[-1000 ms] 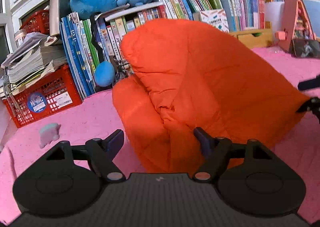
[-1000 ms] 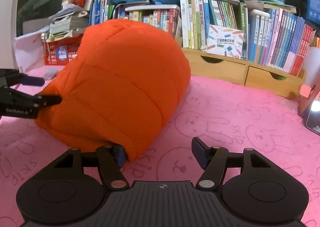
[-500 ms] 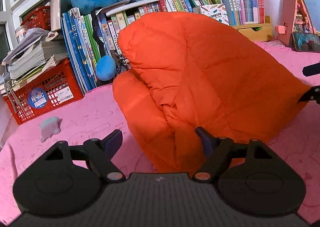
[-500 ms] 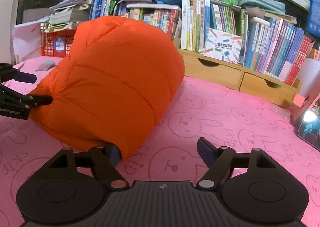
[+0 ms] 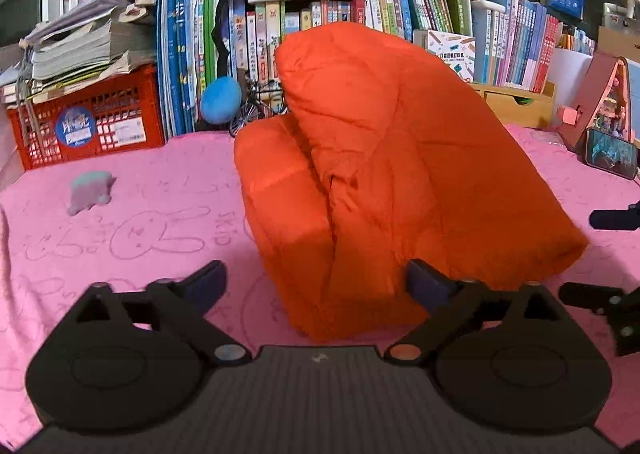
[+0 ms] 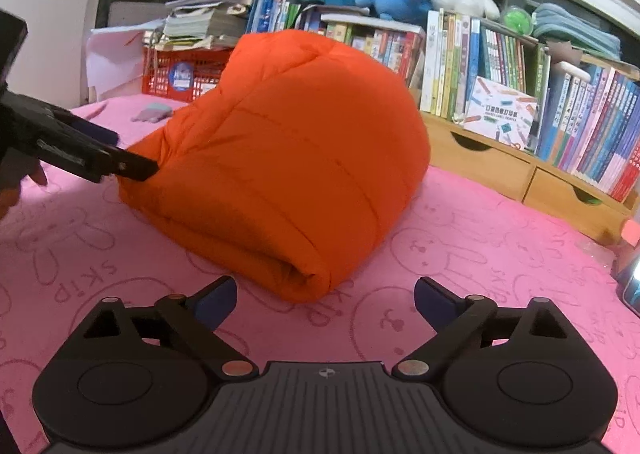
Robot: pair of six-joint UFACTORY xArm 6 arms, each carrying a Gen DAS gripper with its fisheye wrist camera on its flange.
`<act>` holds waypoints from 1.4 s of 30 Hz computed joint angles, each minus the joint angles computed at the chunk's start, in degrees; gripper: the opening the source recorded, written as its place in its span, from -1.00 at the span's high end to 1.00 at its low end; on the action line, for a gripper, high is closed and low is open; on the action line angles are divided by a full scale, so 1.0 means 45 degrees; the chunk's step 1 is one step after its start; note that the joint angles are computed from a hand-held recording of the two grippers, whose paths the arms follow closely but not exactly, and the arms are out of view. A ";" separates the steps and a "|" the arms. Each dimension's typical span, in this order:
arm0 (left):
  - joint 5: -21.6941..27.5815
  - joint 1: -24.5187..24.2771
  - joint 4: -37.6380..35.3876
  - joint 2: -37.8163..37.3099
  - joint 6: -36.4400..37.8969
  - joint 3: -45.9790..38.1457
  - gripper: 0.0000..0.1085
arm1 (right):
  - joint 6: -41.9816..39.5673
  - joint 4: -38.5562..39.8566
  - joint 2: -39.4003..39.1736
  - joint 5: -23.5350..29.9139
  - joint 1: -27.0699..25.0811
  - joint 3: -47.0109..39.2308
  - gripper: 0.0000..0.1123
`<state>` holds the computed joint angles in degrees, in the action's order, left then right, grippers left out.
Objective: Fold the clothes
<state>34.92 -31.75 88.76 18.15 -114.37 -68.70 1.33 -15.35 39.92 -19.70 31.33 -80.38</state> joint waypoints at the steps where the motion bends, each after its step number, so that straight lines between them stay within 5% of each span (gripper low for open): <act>1: -0.0058 -0.0032 -0.0090 -0.0094 -0.0101 0.0059 -0.90 | 0.0458 -0.0400 0.0027 0.0050 -0.0059 -0.0075 -0.78; 5: -0.0783 0.0054 -0.0689 -0.0108 0.0000 0.0040 -0.90 | 0.2869 -0.2673 0.0175 0.0414 -0.0384 -0.0531 -0.83; 31: -0.1494 0.0011 -0.4035 0.0963 0.1975 -0.0923 -0.90 | -0.1840 0.3317 0.0226 0.1015 0.0523 -0.0436 -0.83; 42: -0.1061 -0.0083 -0.4539 0.1045 0.2571 -0.1070 -0.90 | -0.2283 0.3940 0.0276 0.1019 0.0610 -0.0504 -0.83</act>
